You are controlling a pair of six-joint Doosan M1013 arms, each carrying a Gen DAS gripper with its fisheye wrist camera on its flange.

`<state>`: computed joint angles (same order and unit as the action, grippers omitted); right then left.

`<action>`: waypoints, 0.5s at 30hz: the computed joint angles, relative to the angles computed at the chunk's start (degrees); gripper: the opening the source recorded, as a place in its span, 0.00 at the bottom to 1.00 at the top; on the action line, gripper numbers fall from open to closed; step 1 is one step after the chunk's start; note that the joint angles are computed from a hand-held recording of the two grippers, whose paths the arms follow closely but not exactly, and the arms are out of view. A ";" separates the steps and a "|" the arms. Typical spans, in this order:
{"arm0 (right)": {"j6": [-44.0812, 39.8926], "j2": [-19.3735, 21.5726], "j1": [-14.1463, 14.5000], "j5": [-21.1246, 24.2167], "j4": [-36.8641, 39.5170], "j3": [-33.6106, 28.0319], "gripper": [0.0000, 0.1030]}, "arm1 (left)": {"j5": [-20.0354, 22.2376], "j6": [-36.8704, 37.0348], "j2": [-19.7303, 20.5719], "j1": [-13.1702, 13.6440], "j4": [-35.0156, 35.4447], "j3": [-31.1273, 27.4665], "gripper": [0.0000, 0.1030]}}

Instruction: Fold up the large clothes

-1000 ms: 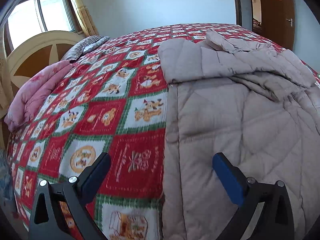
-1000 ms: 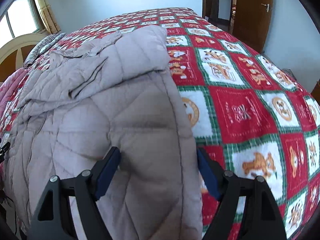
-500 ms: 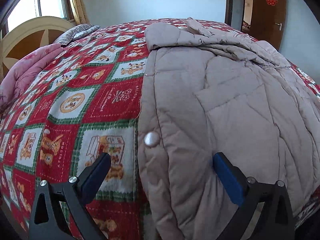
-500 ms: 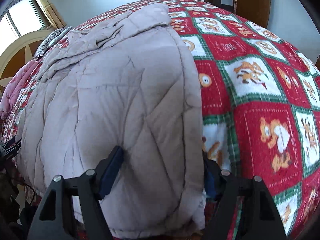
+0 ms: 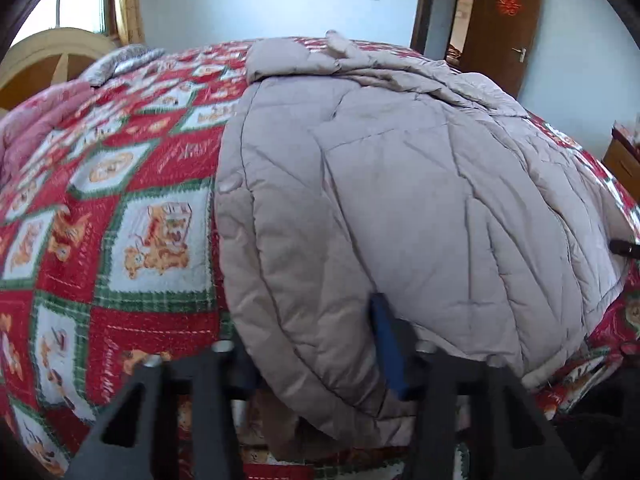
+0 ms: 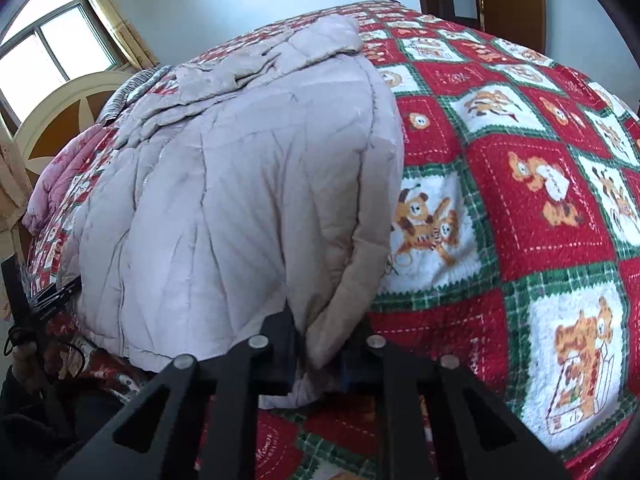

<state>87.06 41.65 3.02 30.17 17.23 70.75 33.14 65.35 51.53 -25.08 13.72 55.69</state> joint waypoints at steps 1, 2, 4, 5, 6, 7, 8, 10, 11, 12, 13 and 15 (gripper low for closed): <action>-0.84 -0.24 0.01 -1.16 1.16 0.52 0.14 | -1.09 0.91 -0.38 -0.03 0.07 0.51 0.18; -2.22 -0.61 -0.07 -2.38 3.16 1.20 0.13 | -1.97 0.26 -0.84 -0.15 1.68 0.98 0.14; -7.14 -1.66 -0.41 -4.99 9.25 2.84 0.12 | -4.78 -1.85 -2.32 -0.23 4.91 2.58 0.12; -10.03 -2.23 -0.57 -6.05 12.39 3.60 0.12 | -6.14 -2.39 -3.03 -0.19 5.70 3.30 0.11; -13.29 -2.91 -0.72 -7.18 15.75 4.36 0.12 | -7.62 -3.51 -3.91 -0.17 7.28 4.14 0.11; -16.36 -3.58 -0.80 -8.17 18.81 5.04 0.11 | -8.95 -4.50 -4.69 -0.18 8.55 4.86 0.10; -19.65 -4.27 -0.86 -9.15 22.04 5.66 0.11 | -10.39 -5.40 -5.50 -0.16 9.76 5.64 0.10; -26.61 -5.50 -0.95 -10.58 29.05 6.54 0.11 | -12.63 -7.17 -7.08 -0.17 12.27 6.90 0.09; -31.72 -6.29 -1.04 -11.25 34.15 7.24 0.11 | -13.85 -7.34 -7.78 -0.12 12.47 7.45 0.08; -35.92 -6.97 -1.10 -11.70 38.16 7.72 0.11 | -15.33 -6.55 -8.61 -0.06 11.58 8.13 0.08; -40.05 -7.72 -1.06 -12.35 41.95 8.30 0.11 | -17.07 -5.57 -9.56 0.01 10.50 9.01 0.08; -50.08 -9.23 -1.17 -13.05 51.78 9.56 0.11 | -19.43 -3.03 -11.04 0.06 8.67 10.00 0.08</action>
